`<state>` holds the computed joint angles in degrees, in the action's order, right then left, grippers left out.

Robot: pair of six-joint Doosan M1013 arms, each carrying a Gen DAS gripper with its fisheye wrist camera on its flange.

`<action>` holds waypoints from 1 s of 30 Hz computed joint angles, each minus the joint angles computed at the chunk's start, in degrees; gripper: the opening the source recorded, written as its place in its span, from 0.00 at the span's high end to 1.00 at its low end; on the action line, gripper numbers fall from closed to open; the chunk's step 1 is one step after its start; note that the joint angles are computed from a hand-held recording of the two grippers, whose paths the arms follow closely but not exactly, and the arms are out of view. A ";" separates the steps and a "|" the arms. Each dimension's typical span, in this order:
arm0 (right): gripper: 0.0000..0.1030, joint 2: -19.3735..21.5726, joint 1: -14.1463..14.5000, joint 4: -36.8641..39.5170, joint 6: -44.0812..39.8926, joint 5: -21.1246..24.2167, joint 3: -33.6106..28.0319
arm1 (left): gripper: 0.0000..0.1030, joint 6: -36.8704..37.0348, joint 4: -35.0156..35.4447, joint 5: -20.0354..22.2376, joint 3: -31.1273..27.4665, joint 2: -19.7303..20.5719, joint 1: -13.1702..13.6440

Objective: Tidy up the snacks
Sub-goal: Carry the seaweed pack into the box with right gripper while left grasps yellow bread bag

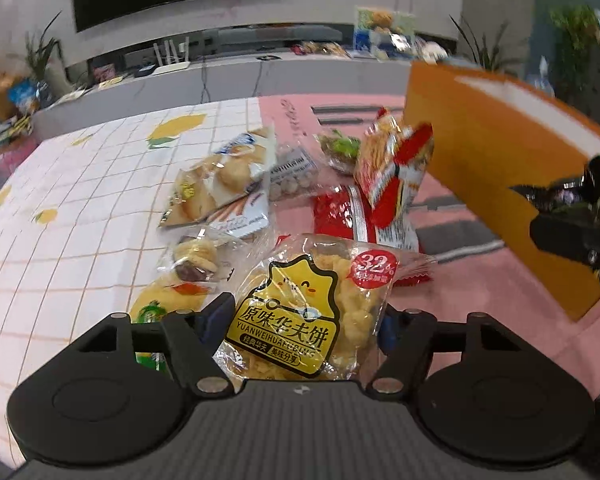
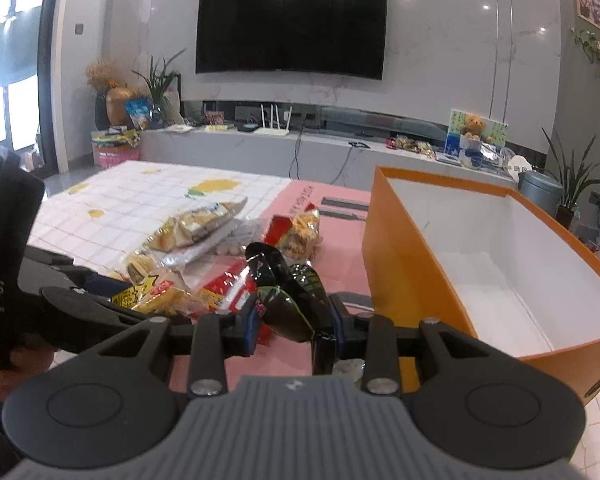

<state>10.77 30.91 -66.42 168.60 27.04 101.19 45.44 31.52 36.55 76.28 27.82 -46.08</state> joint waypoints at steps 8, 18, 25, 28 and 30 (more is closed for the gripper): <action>0.68 -1.72 -0.33 -5.66 9.04 -2.26 1.12 | 0.24 -7.14 1.82 -5.27 3.91 -3.81 -0.10; 0.68 -7.99 -4.88 -9.49 16.06 0.77 3.24 | 0.24 -7.65 1.03 -12.12 3.06 -6.28 -1.18; 0.68 -7.86 -10.08 5.55 9.87 0.69 3.47 | 0.28 -2.66 -4.02 -14.76 -0.52 -4.76 -2.13; 0.68 -7.06 -11.51 13.46 4.28 -3.61 2.93 | 0.28 1.69 -9.62 -16.74 -1.88 -3.86 -2.28; 0.68 -6.35 -11.98 18.07 -0.73 -5.04 2.38 | 0.29 1.10 -9.79 -17.69 -2.48 -3.18 -2.41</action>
